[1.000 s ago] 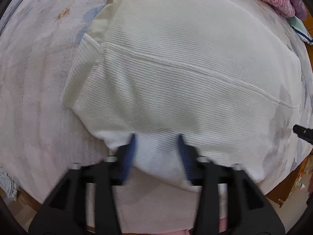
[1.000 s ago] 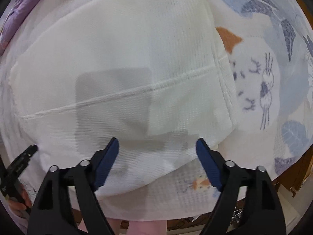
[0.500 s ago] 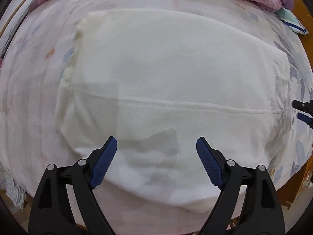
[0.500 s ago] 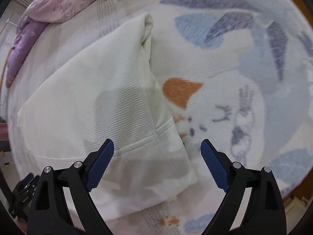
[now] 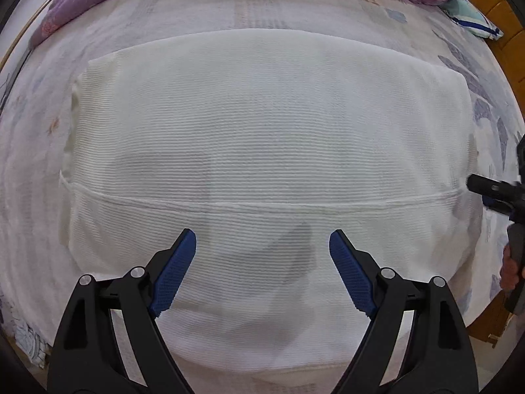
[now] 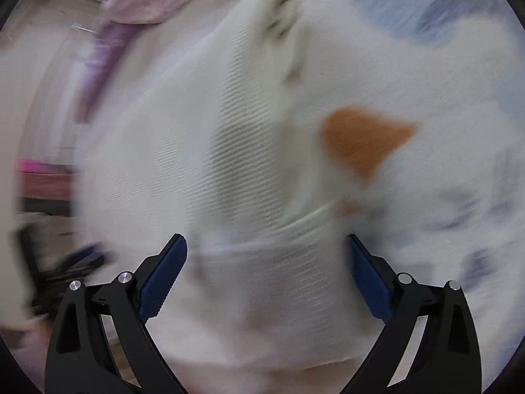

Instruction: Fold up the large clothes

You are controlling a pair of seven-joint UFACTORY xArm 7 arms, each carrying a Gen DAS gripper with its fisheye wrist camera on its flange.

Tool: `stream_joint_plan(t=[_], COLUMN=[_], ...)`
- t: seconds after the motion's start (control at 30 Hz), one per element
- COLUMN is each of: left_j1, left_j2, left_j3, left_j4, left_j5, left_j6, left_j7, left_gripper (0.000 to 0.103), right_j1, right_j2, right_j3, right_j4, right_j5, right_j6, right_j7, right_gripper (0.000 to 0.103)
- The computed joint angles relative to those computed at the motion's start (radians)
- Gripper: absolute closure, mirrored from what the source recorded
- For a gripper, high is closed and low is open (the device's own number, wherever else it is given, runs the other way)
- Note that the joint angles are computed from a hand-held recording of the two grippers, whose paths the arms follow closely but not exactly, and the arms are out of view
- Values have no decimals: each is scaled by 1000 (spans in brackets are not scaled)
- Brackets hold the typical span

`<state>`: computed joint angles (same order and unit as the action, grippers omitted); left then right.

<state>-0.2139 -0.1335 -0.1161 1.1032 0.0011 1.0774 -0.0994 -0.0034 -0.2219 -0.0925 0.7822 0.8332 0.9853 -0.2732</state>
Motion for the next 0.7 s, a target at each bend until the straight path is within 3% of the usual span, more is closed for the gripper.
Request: stream_joint_plan(t=[0.03, 0.13, 0.23, 0.3, 0.43, 0.53, 0.57, 0.63, 0.7], left_j1=[-2, 0, 6, 13, 28, 35, 36, 36, 33], left_j2=[-2, -26, -44, -44, -38, -17, -15, -10, 7], left_j3=[-2, 6, 9, 5, 16, 20, 18, 6, -5], left_j4=[-3, -27, -39, -41, -34, -10, -9, -6, 14], left_j5=[0, -32, -37, -16, -30, -32, -24, 40, 100], left_j6=[-7, -32, -48, -72, -138, -147, -159, -179, -159], left_j7=[-4, 3, -5, -32, -79, -102, -106, -109, -116], left_gripper=[19, 19, 19, 19, 19, 19, 19, 19, 19], right_j1=[27, -58, -7, -34, -83, -106, -71, -64, -42], right_j2=[-1, 24, 165, 213, 191, 30, 6, 1, 12], right_j3=[-23, 73, -45, -25, 8, -4, -16, 17, 33], right_j4=[1, 16, 81, 97, 73, -86, -115, -104, -70], right_j5=[45, 86, 335, 387, 429, 497, 525, 491, 417], right_j6=[42, 71, 175, 165, 174, 145, 93, 51, 15], right_j7=[-35, -123, -165, -148, -77, -98, -99, -71, 28], right_gripper=[11, 10, 10, 10, 7, 7, 7, 7, 7])
